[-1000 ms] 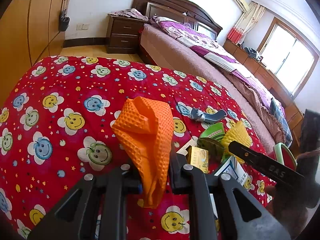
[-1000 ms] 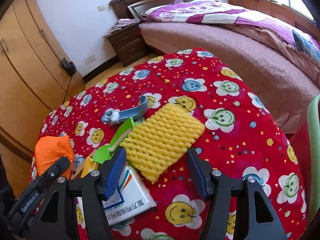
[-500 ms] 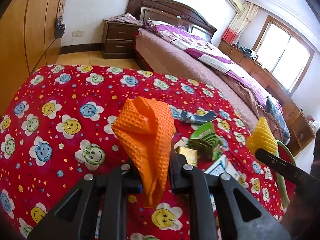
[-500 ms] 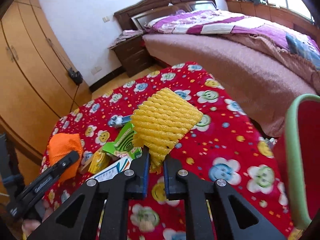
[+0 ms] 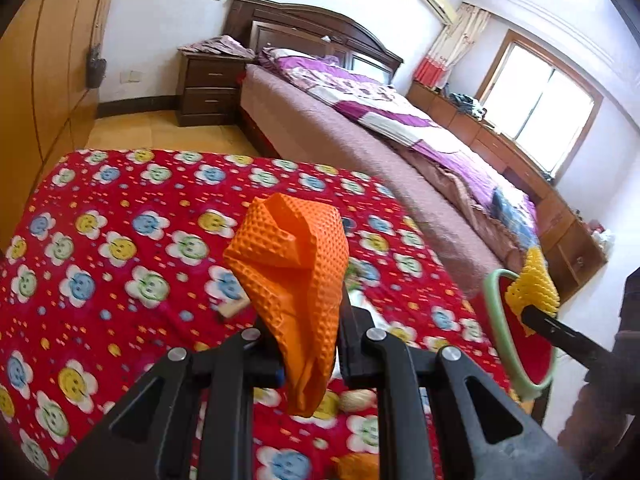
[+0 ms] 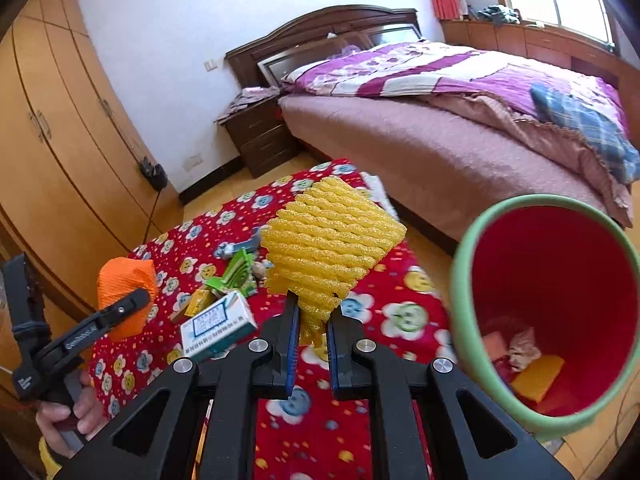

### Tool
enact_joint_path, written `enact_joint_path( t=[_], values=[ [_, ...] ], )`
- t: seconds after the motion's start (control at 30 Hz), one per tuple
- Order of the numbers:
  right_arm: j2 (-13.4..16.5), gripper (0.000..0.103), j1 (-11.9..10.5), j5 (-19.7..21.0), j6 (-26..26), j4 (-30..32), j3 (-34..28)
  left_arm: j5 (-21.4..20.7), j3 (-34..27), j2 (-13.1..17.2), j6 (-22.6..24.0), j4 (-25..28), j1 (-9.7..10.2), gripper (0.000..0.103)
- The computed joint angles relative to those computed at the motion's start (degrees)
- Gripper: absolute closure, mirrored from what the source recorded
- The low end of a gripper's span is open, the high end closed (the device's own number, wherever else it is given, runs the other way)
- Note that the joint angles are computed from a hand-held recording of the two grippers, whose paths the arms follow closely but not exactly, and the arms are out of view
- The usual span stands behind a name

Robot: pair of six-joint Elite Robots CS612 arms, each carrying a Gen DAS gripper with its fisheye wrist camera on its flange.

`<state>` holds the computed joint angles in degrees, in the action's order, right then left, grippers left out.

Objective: Collect trash
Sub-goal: 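Carry the orange net with the left tool while the right tool carries the yellow net over the bucket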

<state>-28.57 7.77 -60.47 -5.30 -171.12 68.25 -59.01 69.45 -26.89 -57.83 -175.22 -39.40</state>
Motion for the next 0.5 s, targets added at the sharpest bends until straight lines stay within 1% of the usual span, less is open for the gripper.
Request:
enact_joint_path(
  t=[0.23, 0.5],
  values=[
    [-1.20, 0.091, -1.63, 0.23, 0.74, -2.26, 2.44, -2.06, -2.58, 0.68, 1.65, -0.55, -0.65, 0.085],
    [-1.75, 0.091, -3.12, 1.45, 1.58, -3.50, 4.10, -3.64, -6.60, 1.78, 4.49, 1.09, -1.36, 0.085]
  ],
)
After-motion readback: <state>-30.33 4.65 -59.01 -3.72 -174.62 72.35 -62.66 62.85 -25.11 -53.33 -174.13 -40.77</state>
